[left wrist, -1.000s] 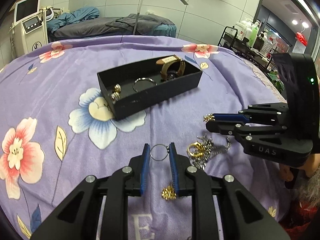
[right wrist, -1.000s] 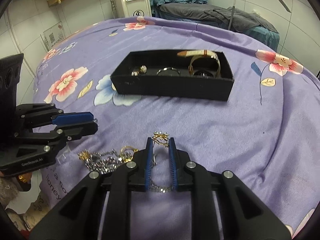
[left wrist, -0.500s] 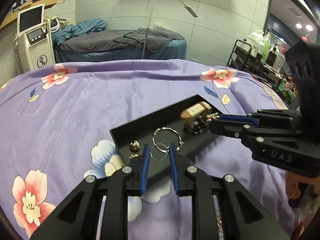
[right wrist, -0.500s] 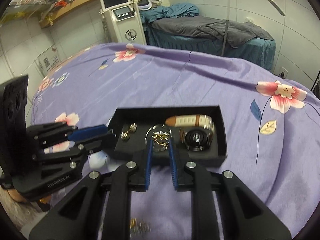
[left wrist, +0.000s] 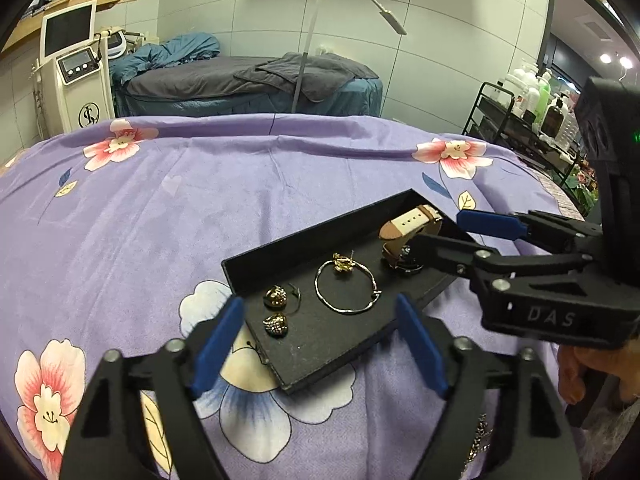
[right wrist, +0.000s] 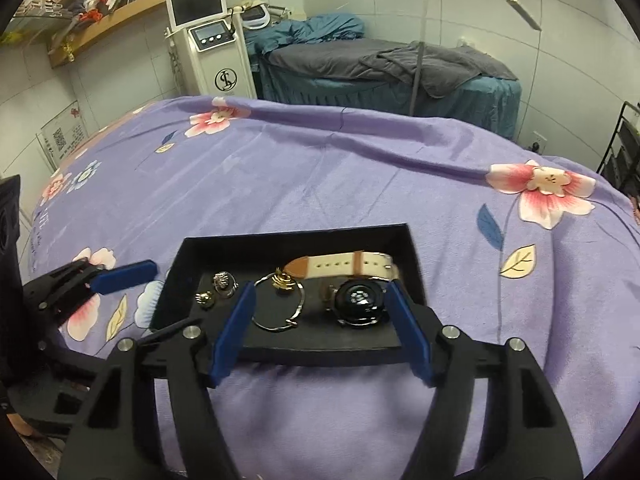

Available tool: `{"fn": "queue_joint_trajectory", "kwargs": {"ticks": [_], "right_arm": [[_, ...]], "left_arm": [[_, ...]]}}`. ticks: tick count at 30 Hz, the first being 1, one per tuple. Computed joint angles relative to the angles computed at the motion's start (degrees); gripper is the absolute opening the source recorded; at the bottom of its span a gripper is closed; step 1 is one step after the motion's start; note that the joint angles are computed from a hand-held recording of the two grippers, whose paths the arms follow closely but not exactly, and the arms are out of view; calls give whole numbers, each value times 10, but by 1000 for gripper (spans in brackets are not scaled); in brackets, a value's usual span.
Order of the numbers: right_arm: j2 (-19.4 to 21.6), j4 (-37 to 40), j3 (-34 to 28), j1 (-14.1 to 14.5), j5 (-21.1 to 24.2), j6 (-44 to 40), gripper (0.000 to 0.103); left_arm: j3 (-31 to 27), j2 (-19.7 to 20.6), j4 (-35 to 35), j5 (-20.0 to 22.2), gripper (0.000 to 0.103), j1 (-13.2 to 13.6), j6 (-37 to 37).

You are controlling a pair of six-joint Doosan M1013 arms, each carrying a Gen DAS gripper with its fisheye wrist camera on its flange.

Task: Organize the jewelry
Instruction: 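Place both held pieces into the black box and open both tools, then grasp a gold ring with the right tool while the left tool grasps a gold earring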

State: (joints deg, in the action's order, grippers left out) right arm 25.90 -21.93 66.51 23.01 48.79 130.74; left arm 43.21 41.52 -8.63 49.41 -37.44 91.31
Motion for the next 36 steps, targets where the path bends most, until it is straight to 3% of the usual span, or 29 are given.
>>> {"fn": "queue_joint_trajectory", "kwargs": {"ticks": [4, 7, 18, 24, 29, 34, 36], "right_arm": [[-11, -11, 18, 2, 4, 2, 68], [-24, 16, 42, -1, -4, -6, 68], [-69, 98, 116, 15, -17, -56, 68], [-94, 126, 155, 25, -14, -65, 68], [-109, 125, 172, 33, -22, -84, 68], [-106, 121, 170, 40, -16, -111, 68], [-104, 133, 167, 38, -20, -124, 68]], "left_arm": [[20, -13, 39, -5, 91, -5, -7], [45, -27, 19, -5, 97, -3, 18], [163, -95, -43, -15, 97, -2, 79], [215, -125, -45, -28, 97, -2, 65], [256, -149, -90, -54, 97, 0, 118], [265, -154, -107, -51, 95, -7, 170], [261, -151, -118, -43, 88, -10, 189]]}}
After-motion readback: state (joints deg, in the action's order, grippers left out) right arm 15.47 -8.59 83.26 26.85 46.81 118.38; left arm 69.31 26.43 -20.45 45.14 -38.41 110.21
